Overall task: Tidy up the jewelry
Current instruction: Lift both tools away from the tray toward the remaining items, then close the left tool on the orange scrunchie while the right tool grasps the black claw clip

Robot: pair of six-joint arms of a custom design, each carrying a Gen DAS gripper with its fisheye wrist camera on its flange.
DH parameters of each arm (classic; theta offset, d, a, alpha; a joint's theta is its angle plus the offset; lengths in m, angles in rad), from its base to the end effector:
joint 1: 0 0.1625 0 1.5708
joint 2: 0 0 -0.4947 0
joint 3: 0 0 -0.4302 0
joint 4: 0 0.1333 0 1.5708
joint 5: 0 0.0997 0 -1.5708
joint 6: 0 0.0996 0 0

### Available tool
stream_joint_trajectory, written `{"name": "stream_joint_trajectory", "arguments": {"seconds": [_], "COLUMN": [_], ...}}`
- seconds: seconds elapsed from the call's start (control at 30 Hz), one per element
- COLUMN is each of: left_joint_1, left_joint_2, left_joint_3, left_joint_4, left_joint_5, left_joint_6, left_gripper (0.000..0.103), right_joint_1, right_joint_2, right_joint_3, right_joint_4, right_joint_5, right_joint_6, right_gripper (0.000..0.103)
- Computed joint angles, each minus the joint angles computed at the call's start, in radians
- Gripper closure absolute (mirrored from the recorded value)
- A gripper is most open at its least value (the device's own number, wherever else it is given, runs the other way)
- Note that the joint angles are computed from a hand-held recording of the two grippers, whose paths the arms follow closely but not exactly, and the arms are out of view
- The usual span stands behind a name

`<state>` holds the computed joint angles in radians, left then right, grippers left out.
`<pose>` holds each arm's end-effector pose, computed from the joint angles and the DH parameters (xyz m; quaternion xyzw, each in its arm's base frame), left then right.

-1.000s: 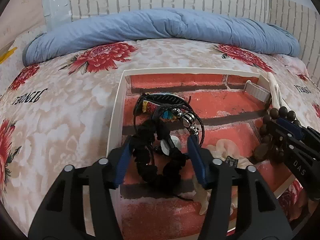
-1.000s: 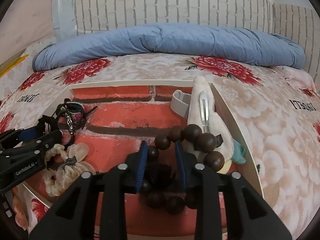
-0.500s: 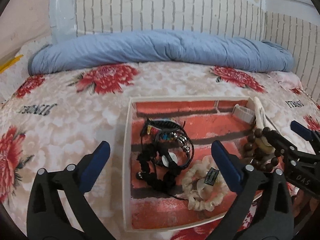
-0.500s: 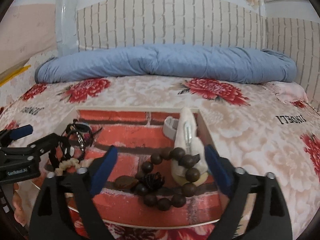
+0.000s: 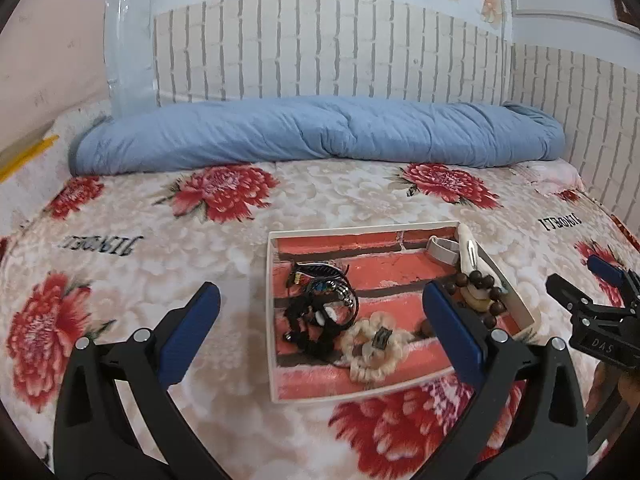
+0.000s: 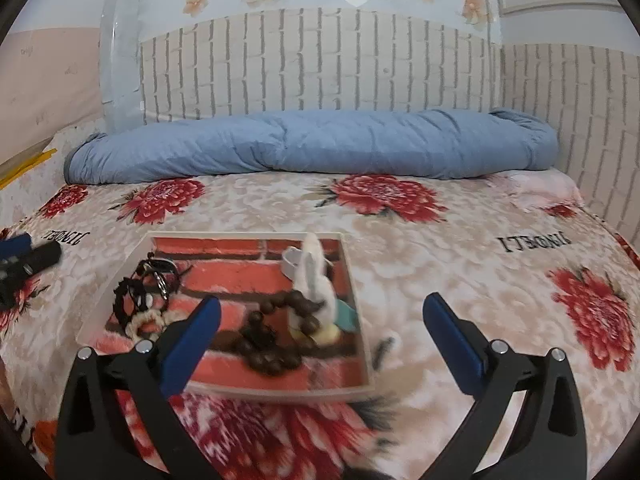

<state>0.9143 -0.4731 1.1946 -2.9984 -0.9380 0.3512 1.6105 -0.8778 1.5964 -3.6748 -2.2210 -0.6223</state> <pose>-0.3918 -0.8234 0.1073 0.3363 0.8329 -0.3692 0.2386 0.1022 -0.7327 0.3433 0.0441 -0.7559 0.5091 0.4092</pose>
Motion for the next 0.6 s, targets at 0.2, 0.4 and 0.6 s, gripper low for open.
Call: {"name": "stream_joint_trajectory", "arguments": {"seconds": [0.2, 0.4, 0.6], "left_joint_1": [-0.003, 0.005, 0.013], "left_joint_2": [-0.074, -0.126, -0.164], "left_joint_3": [0.143, 0.27, 0.363], "left_joint_4": [-0.018, -0.018, 0.037], "left_joint_5": [0.059, 0.088, 0.089], "left_joint_6": [-0.036, -0.063, -0.137], "left_gripper": [0.005, 0.005, 0.005], "right_joint_1": [-0.023, -0.047, -0.046], "right_joint_2": [-0.042, -0.075, -0.07], "right_joint_3": [0.104, 0.19, 0.227], "right_joint_4": [-0.028, -0.048, -0.057], "right_joint_5": [-0.042, -0.067, -0.092], "right_joint_6": [0.019, 0.066, 0.061], "right_gripper": [0.004, 0.004, 0.004]}}
